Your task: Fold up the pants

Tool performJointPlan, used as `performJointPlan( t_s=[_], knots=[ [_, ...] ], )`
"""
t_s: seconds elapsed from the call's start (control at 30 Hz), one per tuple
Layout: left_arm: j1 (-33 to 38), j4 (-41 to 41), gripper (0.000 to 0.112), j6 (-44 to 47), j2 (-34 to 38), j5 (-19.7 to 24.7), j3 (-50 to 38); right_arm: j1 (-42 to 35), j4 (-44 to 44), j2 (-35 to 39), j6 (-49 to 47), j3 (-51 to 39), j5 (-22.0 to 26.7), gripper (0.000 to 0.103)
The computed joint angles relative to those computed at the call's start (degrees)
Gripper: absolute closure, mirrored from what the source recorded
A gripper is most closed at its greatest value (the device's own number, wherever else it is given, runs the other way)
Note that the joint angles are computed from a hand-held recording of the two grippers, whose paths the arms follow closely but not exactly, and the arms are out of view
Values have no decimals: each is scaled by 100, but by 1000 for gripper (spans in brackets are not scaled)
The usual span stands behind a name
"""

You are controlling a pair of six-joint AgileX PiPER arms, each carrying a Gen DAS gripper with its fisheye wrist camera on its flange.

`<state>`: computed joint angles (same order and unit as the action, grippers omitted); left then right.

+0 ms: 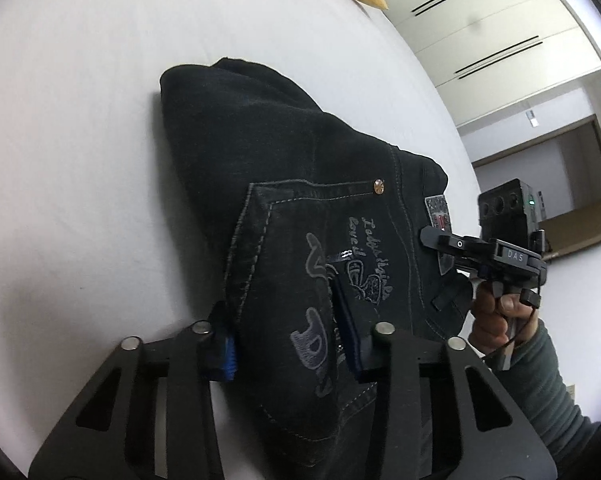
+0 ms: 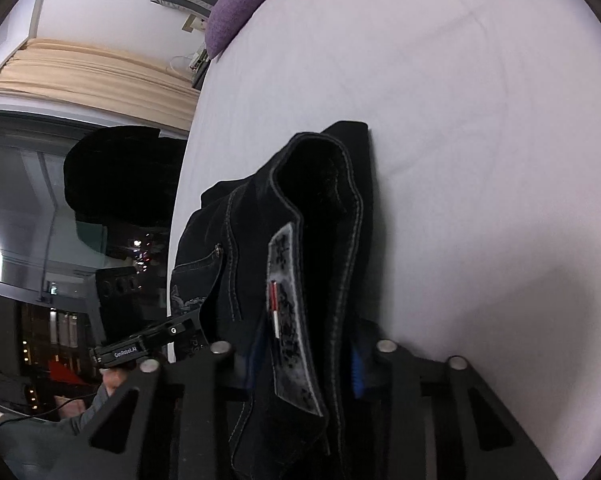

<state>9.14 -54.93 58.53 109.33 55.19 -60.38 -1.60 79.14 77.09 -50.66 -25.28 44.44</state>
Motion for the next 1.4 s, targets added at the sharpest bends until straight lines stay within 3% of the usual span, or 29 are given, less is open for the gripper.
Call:
performJointPlan(
  t_s=[0.17,0.33,0.53,0.7,0.87,1.07,1.2,1.23,1.27,1.4],
  knots=[
    [-53,-4,88,-52,-293,-61,59,540,-566,-707,1016,-69,-598,81],
    [94,-116,89,162,-618,-79,26,1011,-1524,-1023,2227,-612,-828,82],
    [540,95,89,119,-627,63,-562,1458,-1428,-116,2217,-1719,-1009,82],
    [607,144,89,217,-830,-263,-468,1635,-1444,945,2279,-2934,-984,82],
    [208,246,89,-85,-816,-764,-477,1568,-1551,2054,2504,-4221,-760,82],
    [278,717,89,-645,111,-481,-1885,1321,-1629,3125,2682,-5382,-469,82],
    [61,1005,86,-1031,701,-615,-2398,1185,-1422,3474,2520,-5374,-505,82],
    [31,1057,83,-1110,886,-671,-2517,1130,-1287,3527,2382,-5260,-533,82],
    [52,1050,70,-1172,1071,-735,-2636,1097,-1186,3565,2242,-5132,-585,80],
    [290,92,65,-257,1113,-908,-2253,935,254,3486,694,-4312,-636,76]
  ],
)
